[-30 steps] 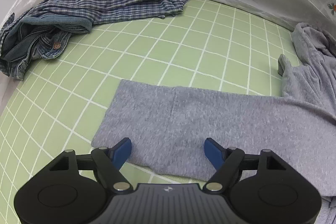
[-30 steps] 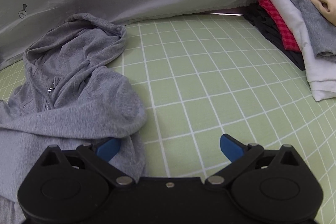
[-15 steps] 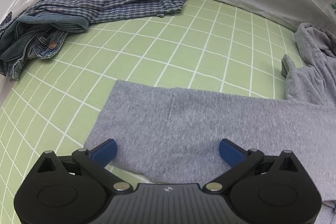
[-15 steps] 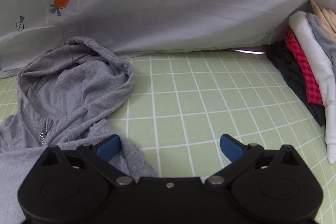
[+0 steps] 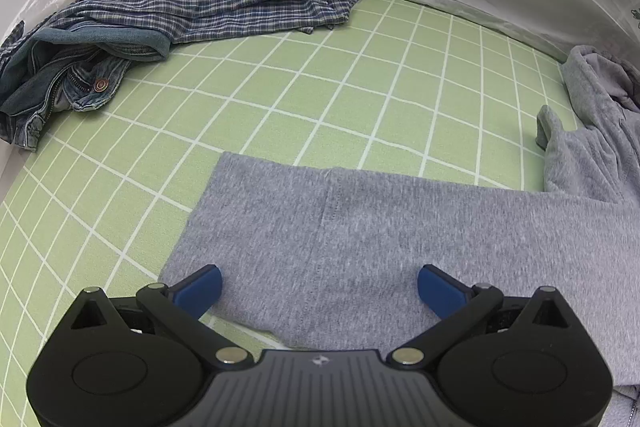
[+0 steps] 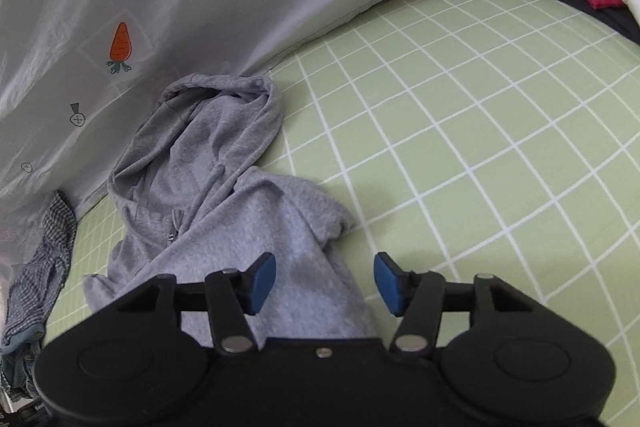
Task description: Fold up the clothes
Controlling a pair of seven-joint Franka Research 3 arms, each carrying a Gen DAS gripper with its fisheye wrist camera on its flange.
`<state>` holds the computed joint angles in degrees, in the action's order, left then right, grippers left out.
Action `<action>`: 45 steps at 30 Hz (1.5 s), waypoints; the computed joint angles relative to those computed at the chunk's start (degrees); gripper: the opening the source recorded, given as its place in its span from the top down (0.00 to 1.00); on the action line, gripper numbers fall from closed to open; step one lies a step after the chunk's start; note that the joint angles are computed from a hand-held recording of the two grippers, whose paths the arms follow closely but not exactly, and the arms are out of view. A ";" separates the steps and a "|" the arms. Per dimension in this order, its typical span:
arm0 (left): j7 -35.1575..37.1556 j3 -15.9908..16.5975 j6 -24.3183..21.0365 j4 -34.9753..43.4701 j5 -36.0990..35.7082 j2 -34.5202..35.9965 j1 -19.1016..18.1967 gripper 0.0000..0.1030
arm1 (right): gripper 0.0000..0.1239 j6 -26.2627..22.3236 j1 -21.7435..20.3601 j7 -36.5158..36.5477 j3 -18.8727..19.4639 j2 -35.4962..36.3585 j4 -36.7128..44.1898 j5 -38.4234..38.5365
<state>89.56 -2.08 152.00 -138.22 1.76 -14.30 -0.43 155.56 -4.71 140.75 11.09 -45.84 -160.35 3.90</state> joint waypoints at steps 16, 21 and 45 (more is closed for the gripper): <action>0.03 0.07 1.43 -0.78 0.02 -0.23 -0.11 0.00 | 0.91 19.78 7.86 -5.99 -12.03 9.16 -2.16 18.05; 0.01 0.09 1.61 -0.87 0.08 -0.34 -0.09 0.00 | 0.92 22.32 10.34 -10.18 -15.45 11.48 -1.27 22.58; 5.37 3.18 -1.39 -3.98 -6.54 -7.24 -1.69 0.00 | 0.38 -1.26 -11.72 -1.24 5.62 -9.56 -2.05 3.05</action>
